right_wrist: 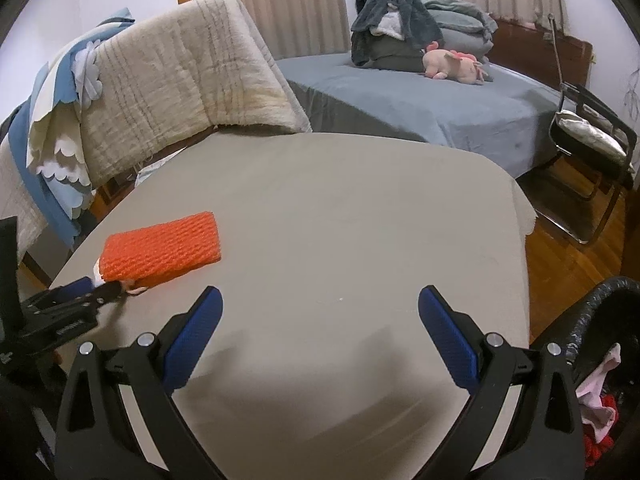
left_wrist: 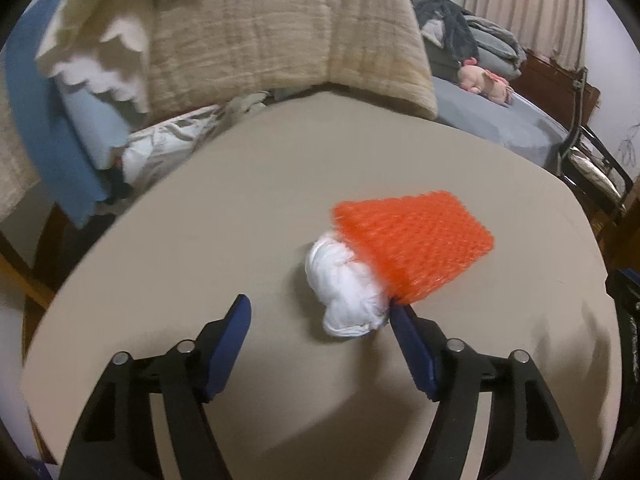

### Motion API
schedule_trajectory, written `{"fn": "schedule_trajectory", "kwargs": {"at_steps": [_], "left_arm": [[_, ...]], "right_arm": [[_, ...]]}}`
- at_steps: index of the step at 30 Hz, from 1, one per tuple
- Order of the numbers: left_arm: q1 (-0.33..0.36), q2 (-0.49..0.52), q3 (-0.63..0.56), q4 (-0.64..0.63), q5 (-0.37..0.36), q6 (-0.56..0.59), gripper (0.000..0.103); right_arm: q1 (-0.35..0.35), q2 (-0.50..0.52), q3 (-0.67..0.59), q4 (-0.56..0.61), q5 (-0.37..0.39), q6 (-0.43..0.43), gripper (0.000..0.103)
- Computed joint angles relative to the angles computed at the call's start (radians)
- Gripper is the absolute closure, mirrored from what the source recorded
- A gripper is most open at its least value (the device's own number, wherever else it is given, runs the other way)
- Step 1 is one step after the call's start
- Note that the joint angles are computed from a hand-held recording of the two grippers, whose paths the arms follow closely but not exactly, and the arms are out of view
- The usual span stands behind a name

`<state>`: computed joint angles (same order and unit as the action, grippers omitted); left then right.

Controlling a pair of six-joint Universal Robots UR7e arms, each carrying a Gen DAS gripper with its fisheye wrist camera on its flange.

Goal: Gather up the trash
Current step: 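Grasp a white tissue with the left tool beside the orange sleeve, then grasp orange mesh sleeve with right tool while left tool holds white tissue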

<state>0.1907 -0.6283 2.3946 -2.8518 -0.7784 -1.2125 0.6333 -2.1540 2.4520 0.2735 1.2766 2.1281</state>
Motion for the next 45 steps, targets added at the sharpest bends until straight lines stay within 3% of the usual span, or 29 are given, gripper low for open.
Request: {"fn": "schedule_trajectory", "kwargs": {"at_steps": [3, 6, 15, 17, 19, 22, 28, 35, 40, 45], "left_arm": [[-0.017, -0.041, 0.035, 0.033, 0.009, -0.038, 0.033], [-0.017, -0.046, 0.047, -0.011, 0.008, -0.016, 0.032], [0.06, 0.032, -0.018, -0.103, -0.012, 0.109, 0.031], [0.065, 0.034, -0.012, -0.144, -0.012, 0.127, 0.042], [0.07, 0.036, 0.0, -0.198, -0.02, 0.151, 0.062], [0.058, 0.029, 0.021, -0.23, -0.02, 0.149, 0.064], [0.015, -0.028, 0.078, -0.188, 0.017, 0.053, 0.064], [0.014, -0.084, 0.103, -0.067, 0.067, -0.011, 0.064], [0.031, -0.107, 0.119, -0.052, 0.078, -0.027, 0.064], [0.038, -0.112, 0.12, -0.049, 0.088, -0.021, 0.064]], "right_arm": [[0.032, 0.017, 0.0, -0.017, 0.028, 0.009, 0.007], [0.054, 0.03, 0.002, -0.031, 0.049, 0.016, 0.007], [0.118, 0.048, -0.001, -0.062, 0.107, 0.036, 0.007], [0.129, 0.057, -0.002, -0.073, 0.122, 0.041, 0.007], [0.149, 0.072, -0.002, -0.085, 0.144, 0.048, 0.007], [0.19, 0.101, -0.003, -0.108, 0.177, 0.06, 0.007], [0.348, 0.228, -0.03, -0.178, 0.277, 0.115, 0.007], [0.564, 0.475, -0.107, -0.276, 0.437, 0.206, 0.007], [0.639, 0.585, -0.14, -0.32, 0.506, 0.215, 0.007], [0.656, 0.67, -0.179, -0.33, 0.578, 0.224, 0.007]]}}
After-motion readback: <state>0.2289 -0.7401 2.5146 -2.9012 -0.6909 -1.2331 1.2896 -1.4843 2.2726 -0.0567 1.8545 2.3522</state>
